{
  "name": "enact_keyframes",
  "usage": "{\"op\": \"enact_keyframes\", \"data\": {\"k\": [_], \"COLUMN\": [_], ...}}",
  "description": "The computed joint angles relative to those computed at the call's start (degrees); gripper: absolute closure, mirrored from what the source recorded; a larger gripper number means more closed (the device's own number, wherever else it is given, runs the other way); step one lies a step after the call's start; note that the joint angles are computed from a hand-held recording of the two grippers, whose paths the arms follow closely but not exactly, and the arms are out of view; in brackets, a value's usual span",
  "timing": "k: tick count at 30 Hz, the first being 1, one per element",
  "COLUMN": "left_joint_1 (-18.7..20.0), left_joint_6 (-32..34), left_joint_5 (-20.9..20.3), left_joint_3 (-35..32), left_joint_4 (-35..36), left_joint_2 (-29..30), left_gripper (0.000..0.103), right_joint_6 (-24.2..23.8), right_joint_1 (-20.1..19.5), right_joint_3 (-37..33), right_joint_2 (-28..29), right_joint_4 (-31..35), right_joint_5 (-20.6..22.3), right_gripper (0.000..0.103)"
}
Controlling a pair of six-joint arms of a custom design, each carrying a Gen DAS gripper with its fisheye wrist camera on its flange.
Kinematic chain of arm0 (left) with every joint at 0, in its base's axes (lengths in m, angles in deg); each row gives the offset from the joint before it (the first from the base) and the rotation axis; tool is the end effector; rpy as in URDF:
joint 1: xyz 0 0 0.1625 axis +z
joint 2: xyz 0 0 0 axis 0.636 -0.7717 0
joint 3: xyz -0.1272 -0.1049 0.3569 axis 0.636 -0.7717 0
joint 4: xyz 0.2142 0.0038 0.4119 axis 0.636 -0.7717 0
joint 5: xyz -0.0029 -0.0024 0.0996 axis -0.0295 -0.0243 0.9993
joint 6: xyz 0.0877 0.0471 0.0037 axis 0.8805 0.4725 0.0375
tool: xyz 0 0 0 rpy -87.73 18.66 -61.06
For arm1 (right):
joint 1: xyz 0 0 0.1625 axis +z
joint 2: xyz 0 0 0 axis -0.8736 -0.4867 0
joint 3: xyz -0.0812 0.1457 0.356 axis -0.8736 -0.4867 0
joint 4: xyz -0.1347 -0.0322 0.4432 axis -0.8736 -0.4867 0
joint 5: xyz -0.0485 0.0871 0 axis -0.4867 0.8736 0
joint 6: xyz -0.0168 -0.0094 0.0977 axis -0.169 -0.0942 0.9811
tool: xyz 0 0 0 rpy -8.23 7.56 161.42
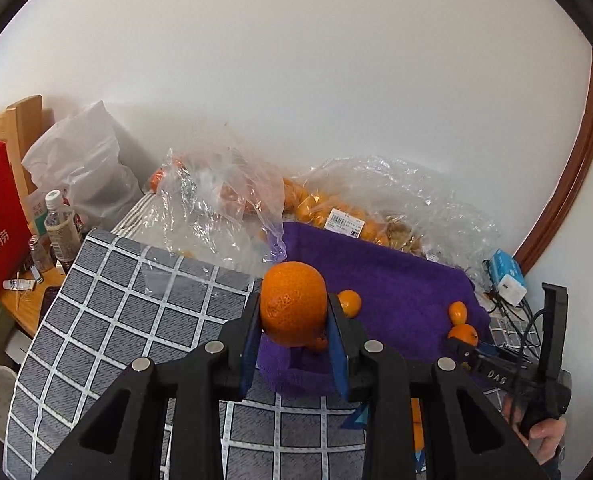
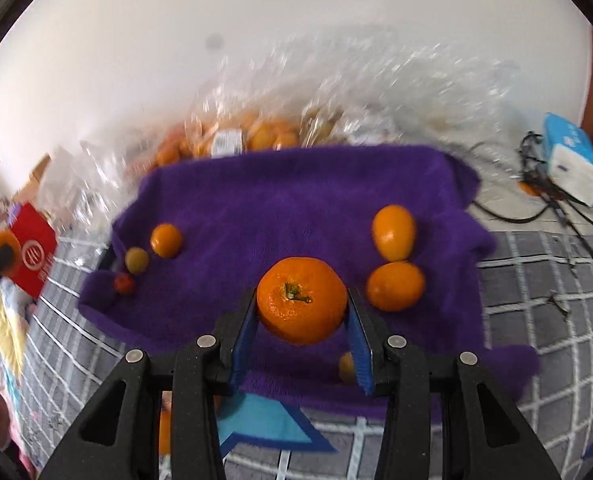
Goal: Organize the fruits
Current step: 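Lift and carry both held oranges over the purple towel, then open the right gripper onto the towel while the left gripper releases its orange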
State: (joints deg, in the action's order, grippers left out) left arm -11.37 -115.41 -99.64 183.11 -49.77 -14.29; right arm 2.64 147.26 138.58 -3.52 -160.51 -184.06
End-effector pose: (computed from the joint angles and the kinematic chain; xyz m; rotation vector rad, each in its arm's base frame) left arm -0.2309 -0.3802 0.0955 -0.2497 2.1112 -1.3072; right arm 0.0715 -0.5681 0.1440 0.8647 -2.5513 0.4085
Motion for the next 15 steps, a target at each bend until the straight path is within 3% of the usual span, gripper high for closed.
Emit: {"op": "enact_keyframes", "data": {"k": [3,8,15], "left_joint_1": [2.47,6.44,11.74], "left_joint_6": [7.92,19.23,30.21], "left_joint_5": [-0.51,-1.75,-3.38], "left_joint_3": [-1.05,-4.23,-9.51], "left_joint_4": [-8.14,-19.4,-30.13], "left_joint_2": [2.71,8.26,14.77], "left_gripper": [0.074,0.074,0.074], "right_joint_6": [-1.45,-1.96,-1.87], "right_joint_1": [0.01,-0.84,-0.89], "right_joint_3": [-0.53,-0.63,-0.63], "right_joint_2": [2.46,2.78,1.68], "right_joint_4": [-1.74,-1.54,-0.06], "right_joint_5": [-2.38,-1.52,-0.99], "right_gripper": [0.061,0.061,0.06]}}
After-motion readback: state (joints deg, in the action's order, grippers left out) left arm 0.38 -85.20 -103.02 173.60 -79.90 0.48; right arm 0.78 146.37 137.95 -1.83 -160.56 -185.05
